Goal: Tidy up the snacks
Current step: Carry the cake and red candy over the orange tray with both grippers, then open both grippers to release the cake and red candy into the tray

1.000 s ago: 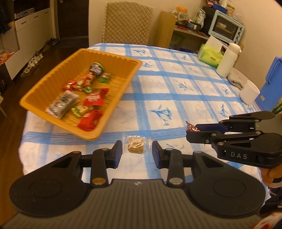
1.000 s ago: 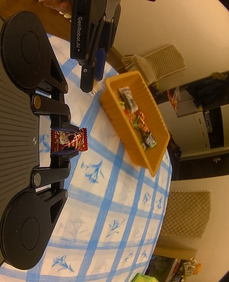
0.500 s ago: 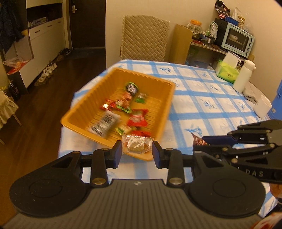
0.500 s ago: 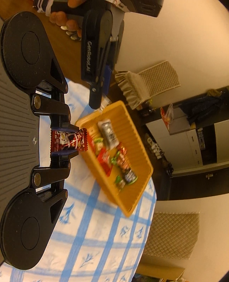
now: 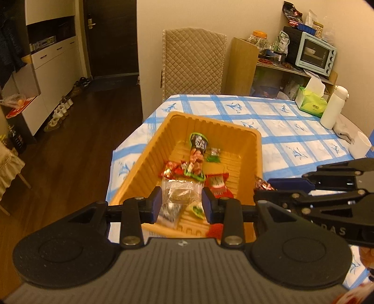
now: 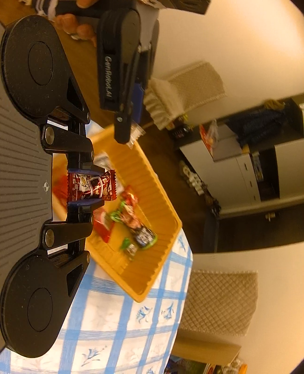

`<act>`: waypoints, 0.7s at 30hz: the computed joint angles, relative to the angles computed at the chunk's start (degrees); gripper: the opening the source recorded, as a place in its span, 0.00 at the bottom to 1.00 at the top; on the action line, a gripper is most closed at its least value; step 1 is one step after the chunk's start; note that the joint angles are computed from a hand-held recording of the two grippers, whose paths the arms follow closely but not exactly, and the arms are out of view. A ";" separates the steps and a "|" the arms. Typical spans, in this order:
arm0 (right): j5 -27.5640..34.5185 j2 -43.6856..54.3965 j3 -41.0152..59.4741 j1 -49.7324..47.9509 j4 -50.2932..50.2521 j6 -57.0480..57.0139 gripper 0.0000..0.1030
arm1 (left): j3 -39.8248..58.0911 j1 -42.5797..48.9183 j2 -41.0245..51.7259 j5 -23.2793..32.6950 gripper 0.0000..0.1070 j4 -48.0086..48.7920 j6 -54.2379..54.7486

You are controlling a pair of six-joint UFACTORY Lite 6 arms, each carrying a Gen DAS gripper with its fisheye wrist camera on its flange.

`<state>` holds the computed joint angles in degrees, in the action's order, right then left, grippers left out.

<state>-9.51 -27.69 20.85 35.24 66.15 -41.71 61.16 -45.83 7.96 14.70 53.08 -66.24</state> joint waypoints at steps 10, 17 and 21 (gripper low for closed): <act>-1.97 15.40 8.80 -9.39 -28.38 29.33 0.21 | 12.16 5.03 11.66 -4.30 0.31 -17.25 22.71; -4.08 20.80 11.55 -12.14 -28.32 29.29 0.21 | 17.53 6.70 17.28 -4.62 0.31 -28.13 35.00; -5.27 23.40 12.87 -13.50 -29.51 30.65 0.21 | 18.98 7.39 18.85 -4.73 0.31 -32.90 40.25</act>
<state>-14.78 -4.29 33.72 21.74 36.64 -11.06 80.13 -38.44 26.81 9.98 20.17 -25.99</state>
